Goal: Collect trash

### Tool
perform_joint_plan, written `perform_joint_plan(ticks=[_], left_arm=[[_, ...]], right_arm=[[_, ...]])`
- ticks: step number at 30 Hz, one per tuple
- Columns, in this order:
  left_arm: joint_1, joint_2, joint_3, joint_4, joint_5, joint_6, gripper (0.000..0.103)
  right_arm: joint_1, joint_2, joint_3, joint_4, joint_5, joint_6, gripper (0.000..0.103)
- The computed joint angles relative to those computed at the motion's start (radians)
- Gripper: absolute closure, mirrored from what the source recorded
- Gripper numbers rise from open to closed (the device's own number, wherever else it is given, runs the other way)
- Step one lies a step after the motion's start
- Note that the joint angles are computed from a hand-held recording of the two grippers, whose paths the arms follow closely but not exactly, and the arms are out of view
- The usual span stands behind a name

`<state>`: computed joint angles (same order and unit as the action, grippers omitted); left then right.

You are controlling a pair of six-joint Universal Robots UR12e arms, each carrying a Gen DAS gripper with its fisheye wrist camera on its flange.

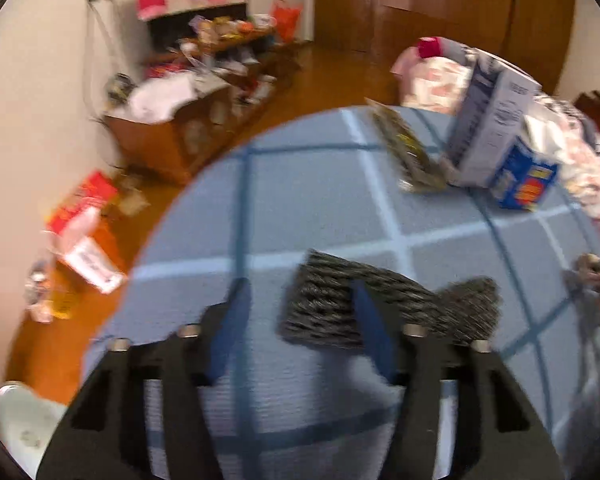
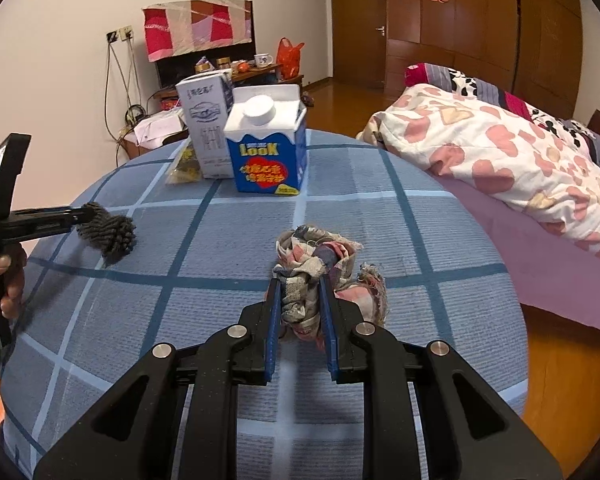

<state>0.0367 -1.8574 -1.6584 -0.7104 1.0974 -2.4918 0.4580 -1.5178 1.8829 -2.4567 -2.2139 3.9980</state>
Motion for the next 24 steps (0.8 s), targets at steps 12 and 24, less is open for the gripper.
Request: perform_joint_plan(ticks=[12, 24], left_arm=[[0.033, 0.050, -0.063, 0.053, -0.063, 0.055, 0.092], [0.143, 0.135, -0.149, 0.220, -0.119, -0.012, 0.093]], right_arm=[[0.022, 0.031, -0.038, -0.003, -0.019, -0.016, 0.083], [0.060, 0.108, -0.117, -0.099, -0.021, -0.134, 0.083]])
